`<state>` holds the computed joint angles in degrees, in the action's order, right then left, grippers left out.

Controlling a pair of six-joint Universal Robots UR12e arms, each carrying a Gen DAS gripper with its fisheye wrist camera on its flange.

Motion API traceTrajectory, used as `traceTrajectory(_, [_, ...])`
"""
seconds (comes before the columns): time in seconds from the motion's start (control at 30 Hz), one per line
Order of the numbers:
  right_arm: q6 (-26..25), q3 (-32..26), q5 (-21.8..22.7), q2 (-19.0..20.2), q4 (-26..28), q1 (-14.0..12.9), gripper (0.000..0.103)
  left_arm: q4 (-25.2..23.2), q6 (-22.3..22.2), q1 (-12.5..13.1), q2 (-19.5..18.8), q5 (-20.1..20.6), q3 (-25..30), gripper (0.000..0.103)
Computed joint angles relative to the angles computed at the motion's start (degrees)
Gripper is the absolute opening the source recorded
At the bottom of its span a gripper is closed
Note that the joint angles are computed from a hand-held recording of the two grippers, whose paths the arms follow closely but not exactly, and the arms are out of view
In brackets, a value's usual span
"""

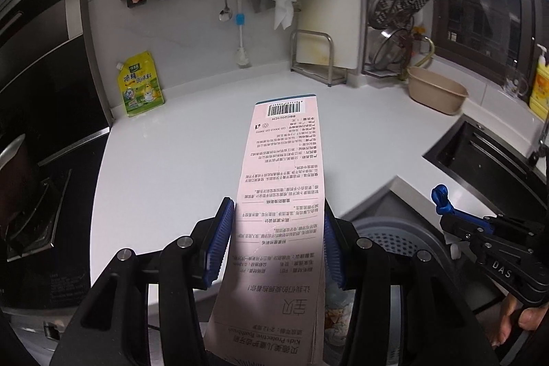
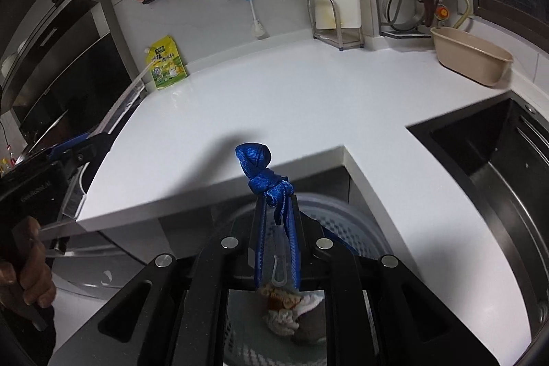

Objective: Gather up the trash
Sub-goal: 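Carry the receipt and strap over the grey bin and open both tools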

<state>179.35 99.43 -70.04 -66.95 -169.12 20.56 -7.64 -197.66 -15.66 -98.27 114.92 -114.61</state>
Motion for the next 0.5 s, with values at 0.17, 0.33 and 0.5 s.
traceTrajectory(0.17, [0.2,3.95,-3.29,-2.44,-1.09,0.92,0.012,0.19,-2.11,-0.67,0.11,-4.42,-1.93,0.047])
traceTrajectory(0.33, [-0.35,5.82,-5.4,-3.16,-0.15,1.93,0.012,-1.2,-2.87,-1.35,-0.56,-7.46,-2.61,0.047])
traceTrajectory(0.5, [1.45,6.38,-5.07,-2.61,1.67,1.63,0.013,-3.27,-2.75,-1.9,-2.24,-9.46,-1.98,0.048])
